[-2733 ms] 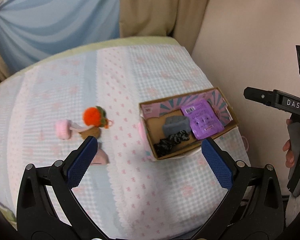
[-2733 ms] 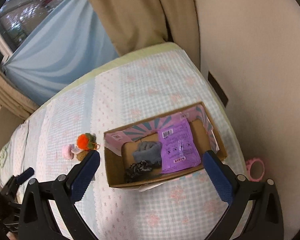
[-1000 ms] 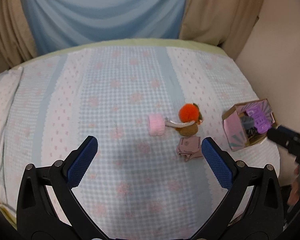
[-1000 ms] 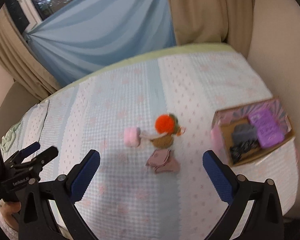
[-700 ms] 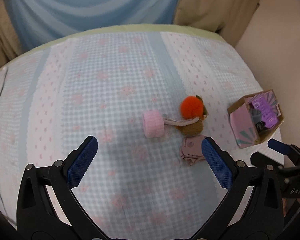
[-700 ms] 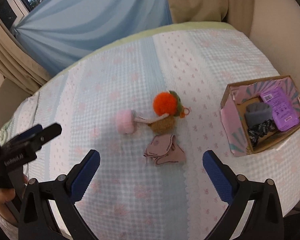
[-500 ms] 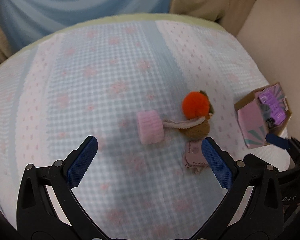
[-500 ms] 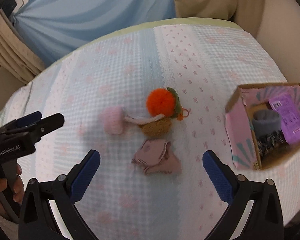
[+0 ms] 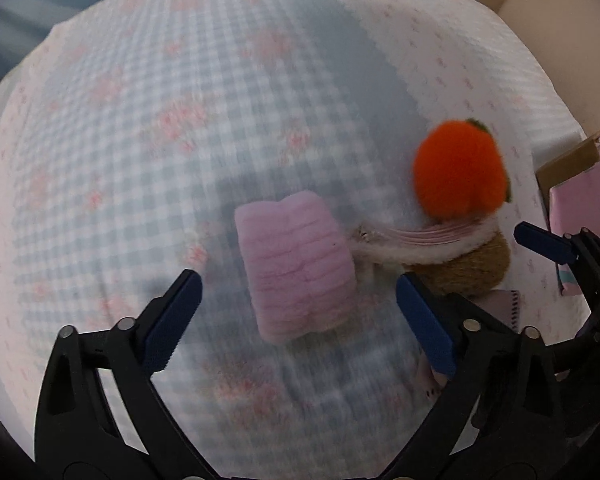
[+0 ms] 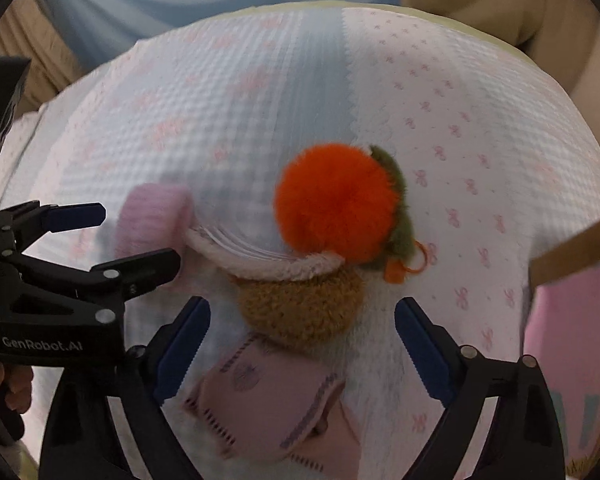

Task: Organize soft objects
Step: 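Grasp the pink fuzzy pouch with the left tool while the right tool grasps the brown pompom keychain, then carry the pink pouch and brown keychain over the cardboard box with both tools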

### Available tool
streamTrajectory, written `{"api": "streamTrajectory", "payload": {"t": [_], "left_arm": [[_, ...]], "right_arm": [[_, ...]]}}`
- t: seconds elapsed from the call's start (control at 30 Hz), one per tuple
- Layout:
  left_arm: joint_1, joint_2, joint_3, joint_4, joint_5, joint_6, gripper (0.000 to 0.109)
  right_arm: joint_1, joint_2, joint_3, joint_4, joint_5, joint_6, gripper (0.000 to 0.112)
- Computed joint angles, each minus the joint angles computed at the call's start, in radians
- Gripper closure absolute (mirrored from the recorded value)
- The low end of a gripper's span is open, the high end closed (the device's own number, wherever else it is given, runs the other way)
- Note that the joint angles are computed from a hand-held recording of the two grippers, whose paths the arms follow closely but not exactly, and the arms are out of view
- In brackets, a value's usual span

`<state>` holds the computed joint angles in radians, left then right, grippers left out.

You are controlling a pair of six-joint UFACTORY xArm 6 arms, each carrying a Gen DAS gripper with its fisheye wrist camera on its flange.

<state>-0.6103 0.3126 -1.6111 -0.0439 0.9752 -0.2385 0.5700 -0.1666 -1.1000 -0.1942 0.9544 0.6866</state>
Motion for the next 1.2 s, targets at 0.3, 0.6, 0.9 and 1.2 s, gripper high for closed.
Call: {"api": "streamTrajectory", "payload": {"t": [0.3,0.6,0.9,1.2], "left_arm": [[-0.007,0.029,-0.002,0.022,-0.012,-0.010,0.060],[-0.002,-0.025,0.069,0.035,-0.054,-0.046,0.066],[0.010,-0.107,0.073,0.056,-0.041,-0.068,0.066],[-0.003,-0.227,-0.013,0.110,0.041,-0.124,0.066]], "right_arm": [[-0.016,0.045,0.008,0.009,-0.043,-0.069,0.054],[-0.014,0.035,0.024,0.002,-0.067,-0.078,0.069],[0.008,0.009,-0.009,-0.038,-0.035,0.001,0.069],[0.069,-0.054,-0.158,-0.128,0.115,0.084,0.069]]}}
